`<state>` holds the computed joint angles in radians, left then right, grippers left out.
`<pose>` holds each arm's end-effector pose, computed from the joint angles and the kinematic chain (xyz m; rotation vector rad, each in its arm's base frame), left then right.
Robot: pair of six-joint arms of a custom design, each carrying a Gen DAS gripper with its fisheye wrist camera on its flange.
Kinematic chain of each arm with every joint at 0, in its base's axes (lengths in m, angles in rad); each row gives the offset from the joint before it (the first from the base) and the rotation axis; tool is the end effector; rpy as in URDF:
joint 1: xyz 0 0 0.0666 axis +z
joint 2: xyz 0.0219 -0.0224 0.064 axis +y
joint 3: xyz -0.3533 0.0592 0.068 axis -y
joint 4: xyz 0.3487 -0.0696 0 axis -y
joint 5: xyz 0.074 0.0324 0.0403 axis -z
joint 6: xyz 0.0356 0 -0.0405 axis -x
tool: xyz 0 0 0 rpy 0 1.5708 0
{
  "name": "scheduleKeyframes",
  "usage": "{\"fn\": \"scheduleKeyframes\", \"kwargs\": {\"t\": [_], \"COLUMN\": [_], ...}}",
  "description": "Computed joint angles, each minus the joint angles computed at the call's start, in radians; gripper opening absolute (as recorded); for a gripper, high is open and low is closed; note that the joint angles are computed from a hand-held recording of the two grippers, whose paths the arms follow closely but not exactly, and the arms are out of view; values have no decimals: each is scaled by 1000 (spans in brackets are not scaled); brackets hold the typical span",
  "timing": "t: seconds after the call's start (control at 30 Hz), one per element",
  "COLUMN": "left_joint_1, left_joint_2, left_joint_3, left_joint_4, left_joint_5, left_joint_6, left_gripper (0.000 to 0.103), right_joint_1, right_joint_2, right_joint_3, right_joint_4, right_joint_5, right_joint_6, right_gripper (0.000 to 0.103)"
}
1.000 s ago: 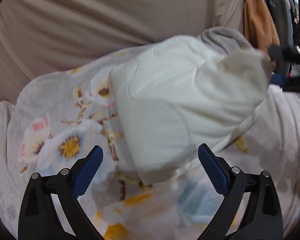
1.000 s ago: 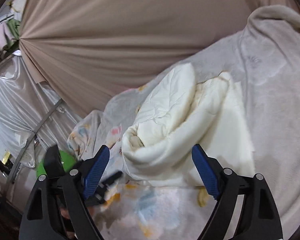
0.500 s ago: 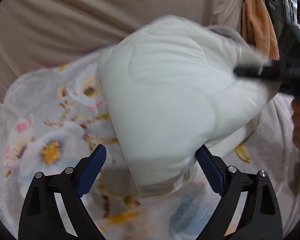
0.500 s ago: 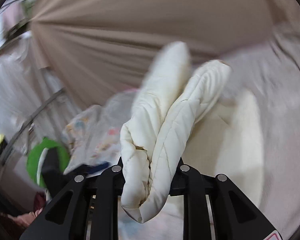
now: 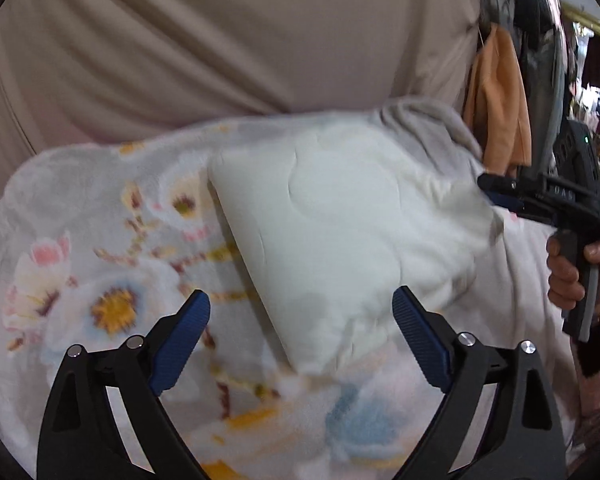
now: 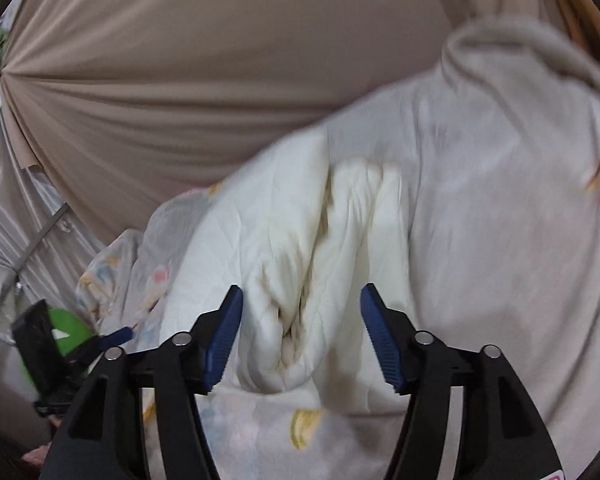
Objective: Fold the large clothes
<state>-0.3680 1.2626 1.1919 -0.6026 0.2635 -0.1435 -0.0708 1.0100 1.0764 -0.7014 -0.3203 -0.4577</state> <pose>0.3809 -0.1572 0.3955 0.7065 2.1356 -0.4167 0.3261 -0.0123 0.4250 0.4047 2.1894 0.5673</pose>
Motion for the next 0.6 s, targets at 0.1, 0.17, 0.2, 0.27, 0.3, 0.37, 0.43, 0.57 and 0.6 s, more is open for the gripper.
{"fn": "scheduleKeyframes", "kwargs": {"t": [0.1, 0.17, 0.2, 0.27, 0.3, 0.37, 0.43, 0.57, 0.6], "left_joint_1": [-12, -25, -31, -37, -44, -50, -60, -94, -109], "left_joint_2": [48, 106, 138, 182, 200, 213, 199, 210, 228], "left_joint_3": [88, 157, 192, 237, 254, 260, 237, 215, 218], "left_joint_4": [29, 28, 22, 8, 4, 6, 23, 36, 25], "left_joint_5": [-17, -30, -36, -39, -53, -64, -74, -116, -138], "left_joint_6": [77, 134, 169, 206, 215, 208, 188, 136, 128], "left_gripper": [92, 92, 92, 91, 91, 91, 91, 91, 90], "right_joint_1": [27, 63, 81, 88, 96, 102, 93, 95, 91], "right_joint_2": [76, 174, 232, 343, 408, 491, 433, 198, 183], "right_joint_3": [122, 225, 280, 378, 436, 486, 401, 155, 127], "right_joint_4": [-11, -21, -37, -108, -171, -256, -150, 166, 171], "right_joint_5": [26, 59, 89, 123, 146, 160, 118, 114, 130], "right_joint_6": [13, 18, 9, -14, -26, -33, -36, 50, 47], "right_gripper": [70, 73, 73, 73, 66, 20, 8, 7, 7]}}
